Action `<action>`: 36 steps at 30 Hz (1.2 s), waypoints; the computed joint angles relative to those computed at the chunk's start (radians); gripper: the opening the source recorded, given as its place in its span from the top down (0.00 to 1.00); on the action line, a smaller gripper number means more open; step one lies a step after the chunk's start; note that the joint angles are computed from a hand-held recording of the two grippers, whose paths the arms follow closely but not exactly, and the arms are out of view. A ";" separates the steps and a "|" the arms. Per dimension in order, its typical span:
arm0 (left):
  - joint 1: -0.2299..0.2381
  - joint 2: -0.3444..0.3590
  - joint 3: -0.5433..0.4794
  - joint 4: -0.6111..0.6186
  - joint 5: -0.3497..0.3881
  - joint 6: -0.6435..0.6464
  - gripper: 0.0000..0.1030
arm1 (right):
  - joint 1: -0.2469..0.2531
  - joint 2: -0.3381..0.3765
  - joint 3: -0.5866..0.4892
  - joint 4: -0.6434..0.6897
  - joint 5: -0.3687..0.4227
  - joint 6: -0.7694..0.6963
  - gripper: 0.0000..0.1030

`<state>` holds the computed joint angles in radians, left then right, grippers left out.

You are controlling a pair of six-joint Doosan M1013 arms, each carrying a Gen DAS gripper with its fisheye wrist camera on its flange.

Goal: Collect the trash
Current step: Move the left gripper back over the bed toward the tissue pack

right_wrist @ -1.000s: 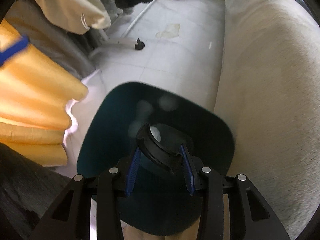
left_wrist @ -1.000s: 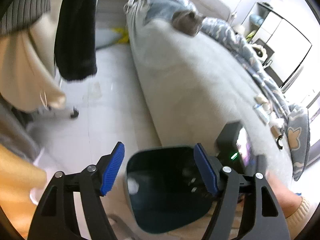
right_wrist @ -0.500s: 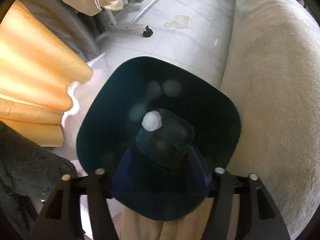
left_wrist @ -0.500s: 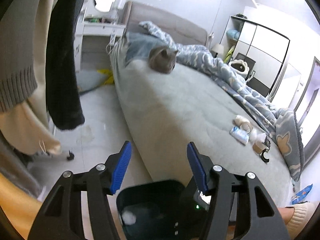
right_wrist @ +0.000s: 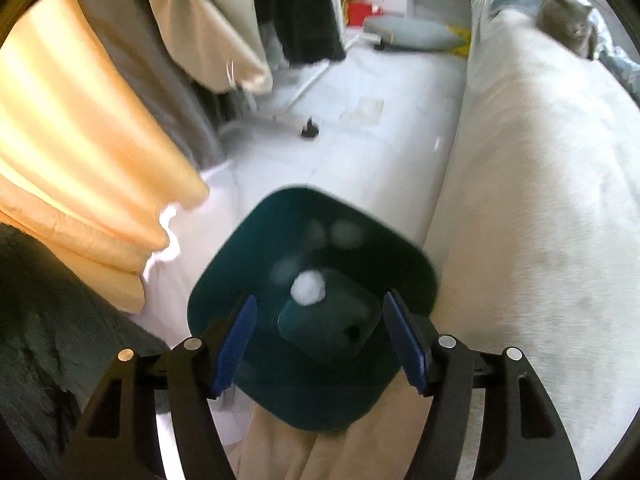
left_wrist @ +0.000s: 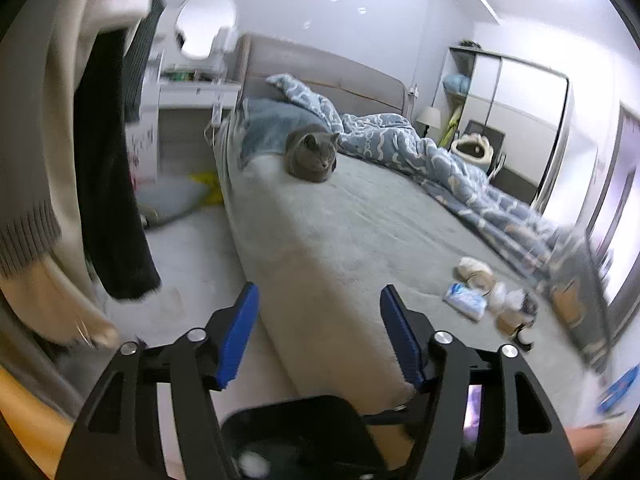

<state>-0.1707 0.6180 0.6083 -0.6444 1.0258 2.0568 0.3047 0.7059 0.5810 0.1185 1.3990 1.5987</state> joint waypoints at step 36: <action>-0.146 0.035 -0.054 -0.025 0.074 0.061 0.15 | -0.124 -0.391 0.536 -0.244 -0.443 0.264 0.33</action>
